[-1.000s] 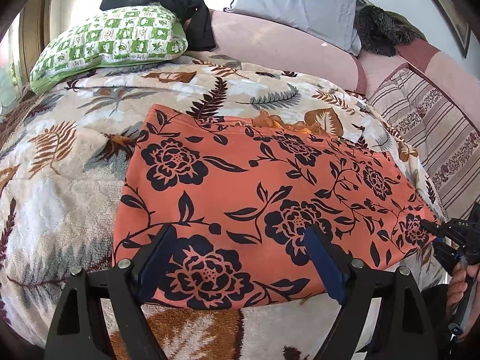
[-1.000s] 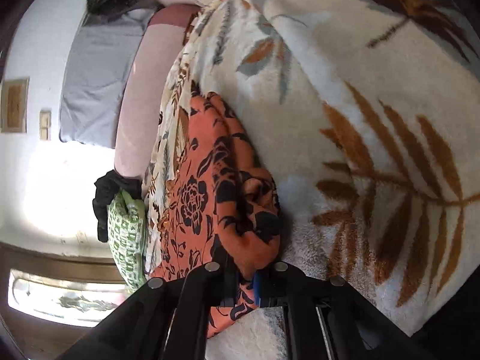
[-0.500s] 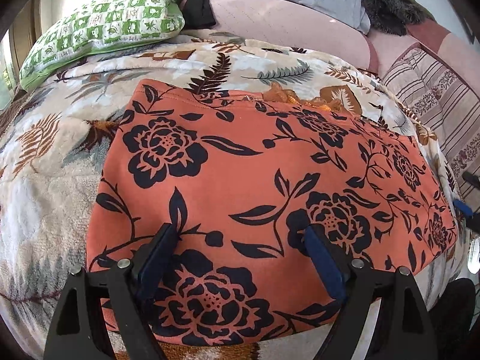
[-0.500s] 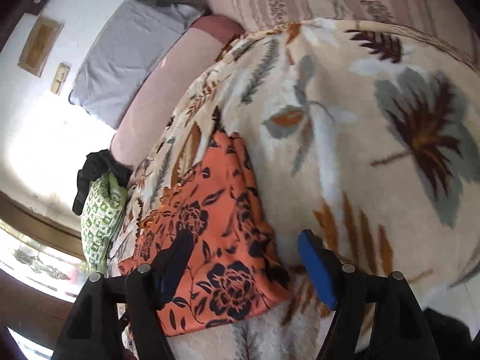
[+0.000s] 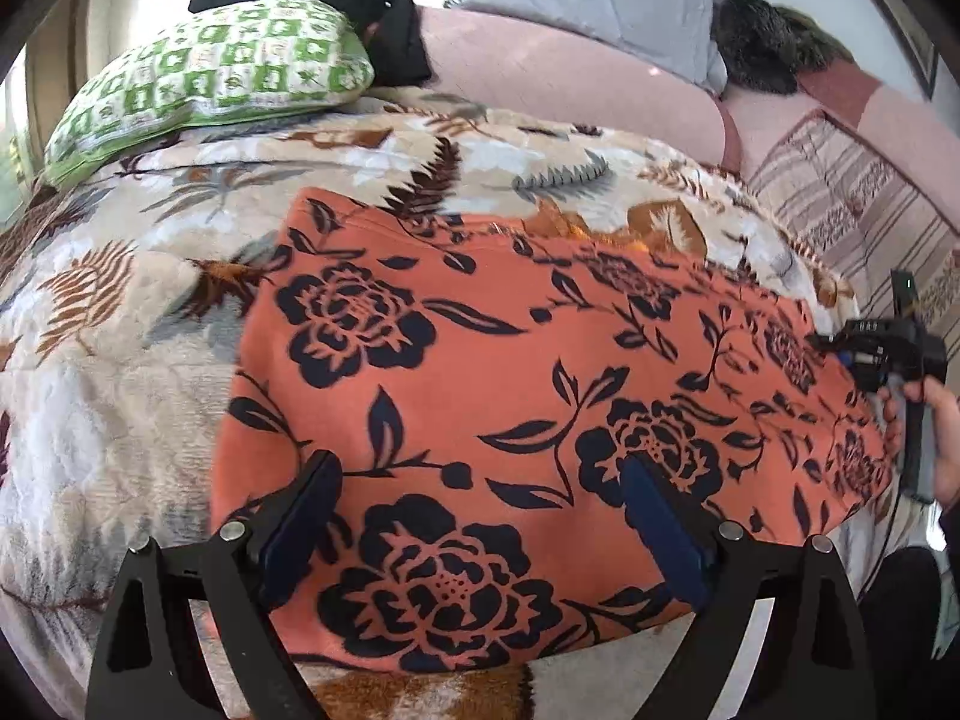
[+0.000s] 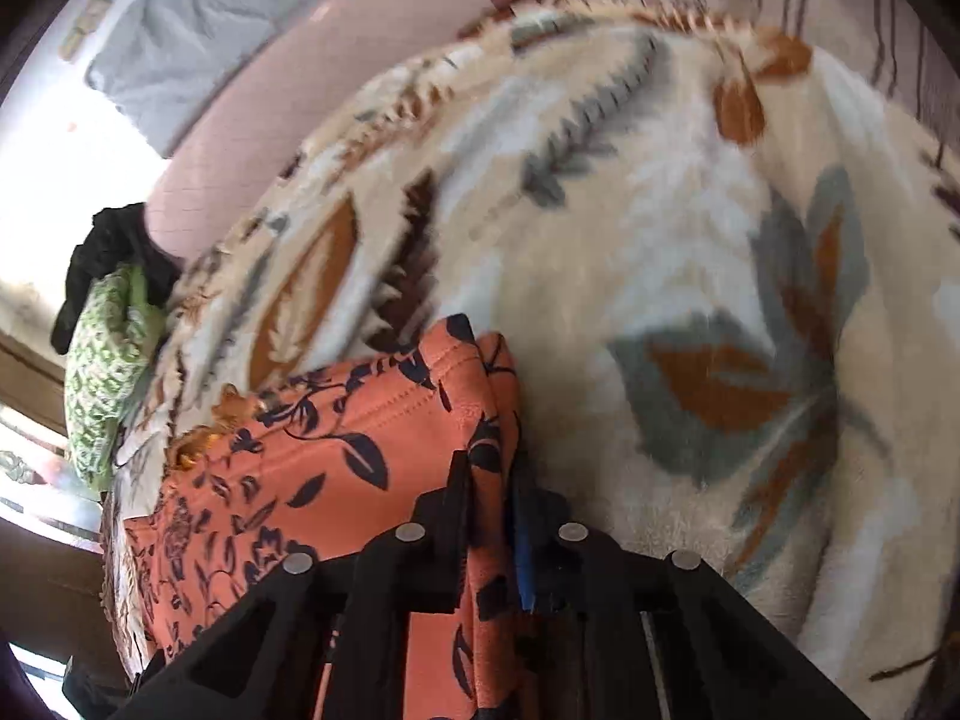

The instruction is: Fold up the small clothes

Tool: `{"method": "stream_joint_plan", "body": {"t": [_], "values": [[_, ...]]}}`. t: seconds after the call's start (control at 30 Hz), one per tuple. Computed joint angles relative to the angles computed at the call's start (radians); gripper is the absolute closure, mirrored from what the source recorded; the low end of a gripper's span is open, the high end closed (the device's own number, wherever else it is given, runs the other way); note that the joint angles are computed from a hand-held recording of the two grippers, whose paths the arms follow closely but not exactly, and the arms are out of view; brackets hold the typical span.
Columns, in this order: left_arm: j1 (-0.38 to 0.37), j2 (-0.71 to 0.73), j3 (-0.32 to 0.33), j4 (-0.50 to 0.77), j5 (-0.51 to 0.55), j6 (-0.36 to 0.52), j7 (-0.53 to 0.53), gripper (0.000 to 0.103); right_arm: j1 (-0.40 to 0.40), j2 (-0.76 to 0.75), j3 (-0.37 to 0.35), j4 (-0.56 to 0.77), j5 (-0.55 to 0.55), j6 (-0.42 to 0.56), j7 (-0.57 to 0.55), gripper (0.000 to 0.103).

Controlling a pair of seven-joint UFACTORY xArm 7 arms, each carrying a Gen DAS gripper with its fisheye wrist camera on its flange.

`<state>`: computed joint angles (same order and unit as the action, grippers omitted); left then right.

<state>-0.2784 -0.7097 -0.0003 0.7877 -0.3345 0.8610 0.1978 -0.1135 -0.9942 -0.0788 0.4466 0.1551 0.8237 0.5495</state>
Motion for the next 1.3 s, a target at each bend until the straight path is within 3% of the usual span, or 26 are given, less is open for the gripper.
{"method": "stream_joint_plan", "body": {"t": [0.03,0.1,0.13,0.23,0.3,0.37,0.43,0.47,0.53,0.57,0.6,0.63,0.67,0.73,0.9,0.93,1.0,1.03,1.07,1.1,1.2,1.3], "values": [[0.012,-0.026,0.020,-0.003,-0.008,-0.004,-0.007,0.009,-0.003,-0.023,0.013,0.003,-0.021,0.012,0.019,0.075],[0.047,-0.060,0.056,-0.004,-0.010,0.015,-0.030,0.009,-0.051,-0.065,0.091,0.038,-0.078,0.098,0.058,0.033],[0.063,-0.065,0.081,0.000,-0.014,0.044,-0.042,0.009,-0.067,-0.100,0.131,0.052,-0.115,0.122,0.083,0.029],[0.113,-0.054,0.123,-0.008,-0.006,0.131,-0.065,0.009,-0.019,-0.235,0.138,0.063,-0.123,0.135,0.102,0.029],[0.121,-0.010,0.143,-0.010,0.016,0.206,-0.072,0.024,0.068,-0.294,0.136,0.054,-0.063,0.086,0.110,0.029],[0.162,-0.021,0.094,-0.012,0.052,0.192,-0.038,0.057,0.173,-0.290,0.141,0.034,0.000,0.042,0.093,0.027],[0.119,0.008,0.148,0.040,-0.022,0.268,-0.007,0.095,0.224,-0.259,0.139,-0.005,0.054,0.054,0.099,0.025],[0.131,0.013,0.140,0.056,-0.028,0.278,-0.006,0.095,0.236,-0.227,0.129,-0.015,0.058,0.115,0.120,0.025],[0.136,0.008,0.131,0.082,-0.027,0.273,0.025,0.094,0.235,-0.237,0.133,-0.070,0.060,0.122,0.127,0.025],[0.136,0.009,0.133,0.099,-0.040,0.272,0.032,0.085,0.232,-0.255,0.151,-0.074,0.041,0.110,0.121,0.025],[0.135,0.023,0.138,0.123,-0.054,0.270,0.038,0.071,0.236,-0.249,0.153,-0.064,0.035,0.122,0.119,0.025],[0.133,0.049,0.142,0.153,-0.072,0.261,0.041,0.029,0.242,-0.243,0.150,-0.061,0.033,0.127,0.115,0.024],[0.132,0.067,0.139,0.169,-0.091,0.224,0.046,0.013,0.247,-0.246,0.145,-0.063,0.030,0.128,0.105,0.024],[0.121,0.124,0.131,0.203,-0.118,0.121,0.085,0.007,0.252,-0.262,0.138,-0.073,0.036,0.127,0.104,0.024],[0.099,0.436,0.107,0.423,-0.172,0.108,0.153,0.009,0.259,-0.335,0.143,-0.116,0.053,0.112,0.123,0.022],[0.104,0.498,0.093,0.464,-0.183,0.113,0.144,0.016,0.263,-0.338,0.144,-0.119,0.054,0.106,0.121,0.022],[0.080,0.615,0.099,0.551,-0.146,0.152,0.091,0.065,0.266,-0.361,0.135,-0.135,0.057,0.096,0.119,0.022],[0.088,0.677,0.077,0.601,-0.066,0.176,0.039,0.101,0.268,-0.371,0.131,-0.146,0.064,0.084,0.120,0.022],[0.136,0.707,0.017,0.610,-0.007,0.164,0.009,0.099,0.269,-0.390,0.122,-0.160,0.071,0.074,0.121,0.022],[0.151,0.721,-0.001,0.607,0.010,0.131,0.004,0.098,0.268,-0.408,0.113,-0.173,0.078,0.064,0.123,0.022],[0.181,0.739,-0.021,0.641,-0.004,0.142,-0.018,0.095,0.268,-0.444,0.098,-0.205,0.100,0.031,0.133,0.022],[0.186,0.653,-0.034,0.573,0.011,0.096,0.057,0.093,0.256,-0.427,0.081,-0.169,0.104,0.053,0.143,0.022]]}}
